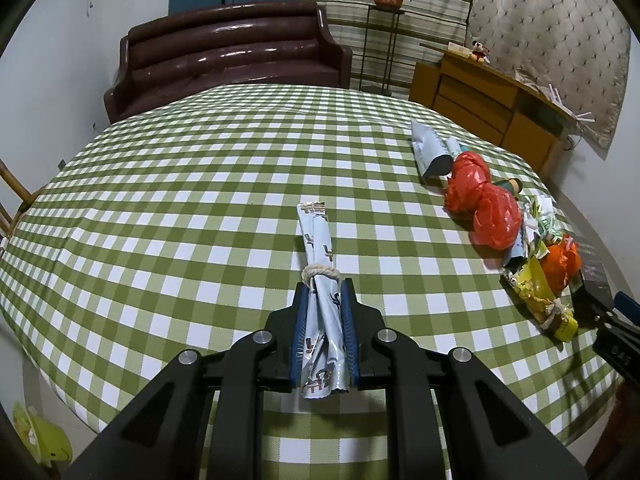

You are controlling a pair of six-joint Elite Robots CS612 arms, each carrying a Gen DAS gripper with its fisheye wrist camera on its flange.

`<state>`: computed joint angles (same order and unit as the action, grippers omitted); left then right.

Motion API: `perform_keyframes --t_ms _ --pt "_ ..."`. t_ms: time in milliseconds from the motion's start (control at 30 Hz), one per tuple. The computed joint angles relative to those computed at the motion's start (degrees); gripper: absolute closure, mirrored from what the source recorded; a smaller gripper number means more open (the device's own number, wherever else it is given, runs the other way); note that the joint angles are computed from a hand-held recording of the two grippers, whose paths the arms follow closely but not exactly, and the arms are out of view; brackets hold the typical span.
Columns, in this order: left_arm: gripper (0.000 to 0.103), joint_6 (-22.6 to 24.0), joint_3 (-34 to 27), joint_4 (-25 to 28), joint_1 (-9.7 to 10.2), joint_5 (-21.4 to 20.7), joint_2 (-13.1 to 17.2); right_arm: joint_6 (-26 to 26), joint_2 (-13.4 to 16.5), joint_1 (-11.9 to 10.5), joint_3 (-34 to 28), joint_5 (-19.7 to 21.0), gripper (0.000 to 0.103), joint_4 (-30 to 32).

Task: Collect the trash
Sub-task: 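Grasp the dark cigarette box with the right gripper while the left holds the paper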

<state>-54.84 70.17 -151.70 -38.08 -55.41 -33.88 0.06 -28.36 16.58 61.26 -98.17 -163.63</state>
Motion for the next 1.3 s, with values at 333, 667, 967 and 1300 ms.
perform_keyframes --t_ms 333,667,967,1300 --pt "0.085 0.82 -1.47 0.98 -0.01 -0.14 0.70 -2.04 1.43 0.07 -2.42 -1.20 0.027 -0.99" --pt "0.085 3.76 -4.82 1.10 -0.35 -0.97 2.34 -3.04 1.45 -0.58 -2.44 1.71 0.048 -1.52" --pt "0.085 10.29 -11.59 0.18 -0.97 -2.41 5.37 -2.22 1.11 -2.12 -1.85 0.73 0.048 -5.50" --pt "0.085 20.67 -29.47 3.36 -2.22 -4.60 13.92 -0.14 2.23 -5.65 -3.21 0.00 0.048 -6.25"
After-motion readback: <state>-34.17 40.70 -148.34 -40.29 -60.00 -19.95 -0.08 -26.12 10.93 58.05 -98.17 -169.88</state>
